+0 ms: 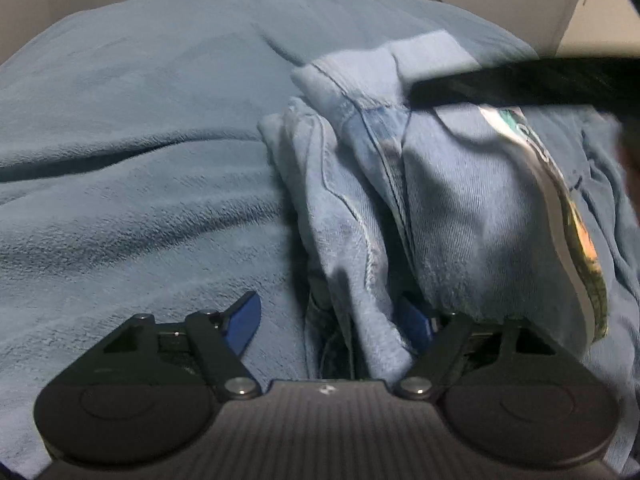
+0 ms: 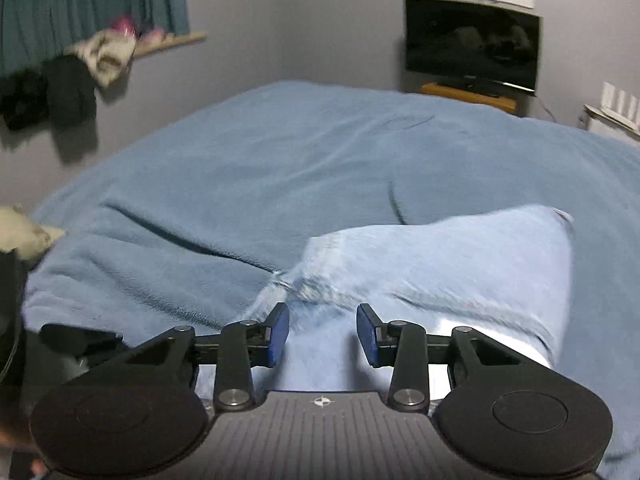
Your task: Fold large clothes
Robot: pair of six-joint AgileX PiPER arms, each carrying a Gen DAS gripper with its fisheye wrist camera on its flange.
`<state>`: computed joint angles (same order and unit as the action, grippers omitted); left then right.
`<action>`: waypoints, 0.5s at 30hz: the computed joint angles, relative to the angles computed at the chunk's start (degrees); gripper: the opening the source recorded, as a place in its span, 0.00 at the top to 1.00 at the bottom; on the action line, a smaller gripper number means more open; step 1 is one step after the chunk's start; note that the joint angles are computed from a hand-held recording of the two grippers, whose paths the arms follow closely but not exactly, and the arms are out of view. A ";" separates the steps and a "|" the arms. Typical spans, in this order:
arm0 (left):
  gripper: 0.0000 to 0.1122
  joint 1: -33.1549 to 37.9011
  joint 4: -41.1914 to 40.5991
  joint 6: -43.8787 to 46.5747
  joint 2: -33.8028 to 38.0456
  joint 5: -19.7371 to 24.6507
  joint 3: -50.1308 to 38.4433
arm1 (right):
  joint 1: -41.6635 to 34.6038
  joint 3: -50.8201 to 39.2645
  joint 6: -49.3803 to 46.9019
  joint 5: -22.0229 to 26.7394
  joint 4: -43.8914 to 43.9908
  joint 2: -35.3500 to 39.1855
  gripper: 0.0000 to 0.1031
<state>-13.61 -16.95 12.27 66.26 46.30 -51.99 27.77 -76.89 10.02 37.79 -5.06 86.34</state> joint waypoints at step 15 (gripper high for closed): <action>0.36 -2.14 1.67 -2.19 5.74 0.44 -3.83 | -1.99 -22.39 -5.18 12.53 10.89 21.72 0.70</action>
